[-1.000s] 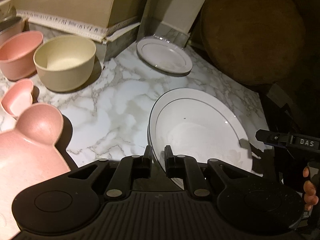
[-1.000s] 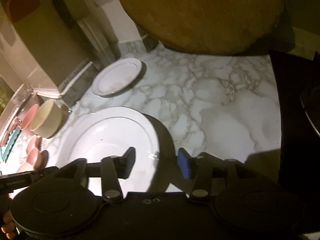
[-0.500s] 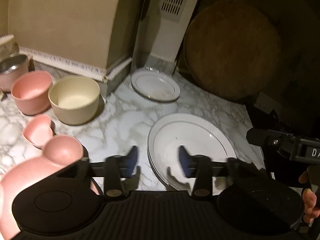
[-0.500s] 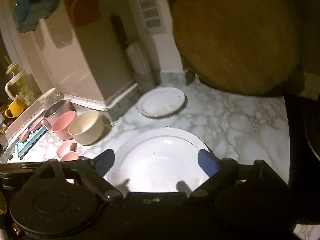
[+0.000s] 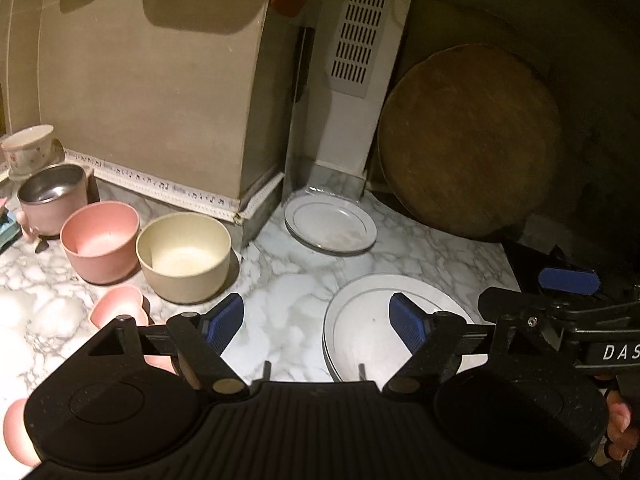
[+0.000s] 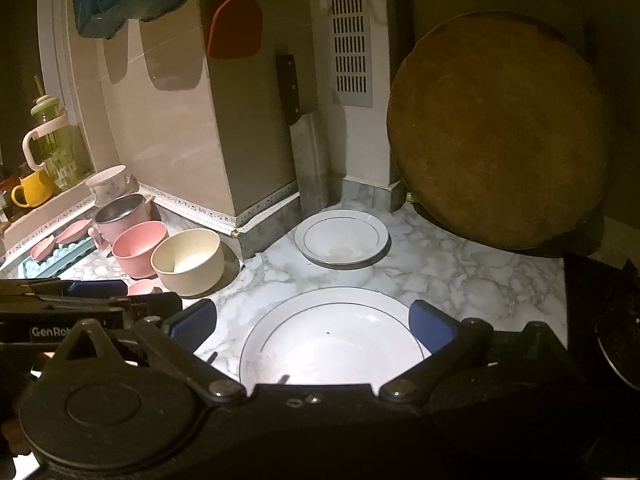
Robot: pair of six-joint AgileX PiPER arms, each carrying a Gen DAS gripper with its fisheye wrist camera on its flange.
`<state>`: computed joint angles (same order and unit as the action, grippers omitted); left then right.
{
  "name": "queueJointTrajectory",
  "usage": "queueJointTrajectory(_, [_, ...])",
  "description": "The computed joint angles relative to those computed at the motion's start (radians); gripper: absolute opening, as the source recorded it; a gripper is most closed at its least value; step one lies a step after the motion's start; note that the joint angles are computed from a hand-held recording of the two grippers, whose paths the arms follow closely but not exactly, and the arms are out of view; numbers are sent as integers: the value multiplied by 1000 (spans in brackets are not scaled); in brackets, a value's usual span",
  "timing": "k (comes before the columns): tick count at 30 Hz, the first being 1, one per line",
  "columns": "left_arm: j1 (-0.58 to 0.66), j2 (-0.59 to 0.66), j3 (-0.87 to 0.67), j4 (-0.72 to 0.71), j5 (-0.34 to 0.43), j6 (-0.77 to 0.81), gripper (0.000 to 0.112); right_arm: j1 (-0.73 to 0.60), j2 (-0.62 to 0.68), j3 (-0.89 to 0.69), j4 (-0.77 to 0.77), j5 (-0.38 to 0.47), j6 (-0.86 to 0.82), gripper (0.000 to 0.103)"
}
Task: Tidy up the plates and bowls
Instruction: 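Move both grippers to the small white plate rim and close on it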
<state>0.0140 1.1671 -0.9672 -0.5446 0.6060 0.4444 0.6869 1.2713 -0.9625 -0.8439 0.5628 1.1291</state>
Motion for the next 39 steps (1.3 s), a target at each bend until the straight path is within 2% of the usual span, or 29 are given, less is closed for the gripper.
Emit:
queueJointTrajectory(4, [-43,54,-50,82,-40,-98,80,-66,30,-22,48,-80,-104,103])
queueJointTrajectory(9, [-117,156,-142,241,-76,-274,80,-208,105,-92,306,-178,-420,103])
queueJointTrajectory(12, [-158,236,-205,353,-94,-403,80,-296,164,-141,511,-227,-659,103])
queueJointTrajectory(16, [-198,361,-310,465,-94,-525,80,-395,254,-219,772,-242,-958,103])
queueJointTrajectory(18, [-218,430,-372,540,-82,-602,80,-434,312,-275,864,-226,-1055,103])
queueJointTrajectory(19, [-225,466,-407,565,-70,-629,80,-457,348,-323,935,-179,-1093,103])
queueJointTrajectory(20, [-226,499,-441,568,-59,-637,80,-484,387,-362,1013,-154,-1166,103])
queueJointTrajectory(23, [-227,587,-530,551,-31,-639,80,-538,488,-462,1103,-103,-1245,102])
queueJointTrajectory(28, [-250,721,-677,611,31,-721,80,-576,632,-612,1135,-46,-1298,100])
queueJointTrajectory(35, [-267,909,-900,706,118,-821,80,-615,848,-902,1171,97,-1348,96])
queueJointTrajectory(39, [-254,1003,-1033,657,171,-792,80,-635,986,-1117,1162,221,-1312,84])
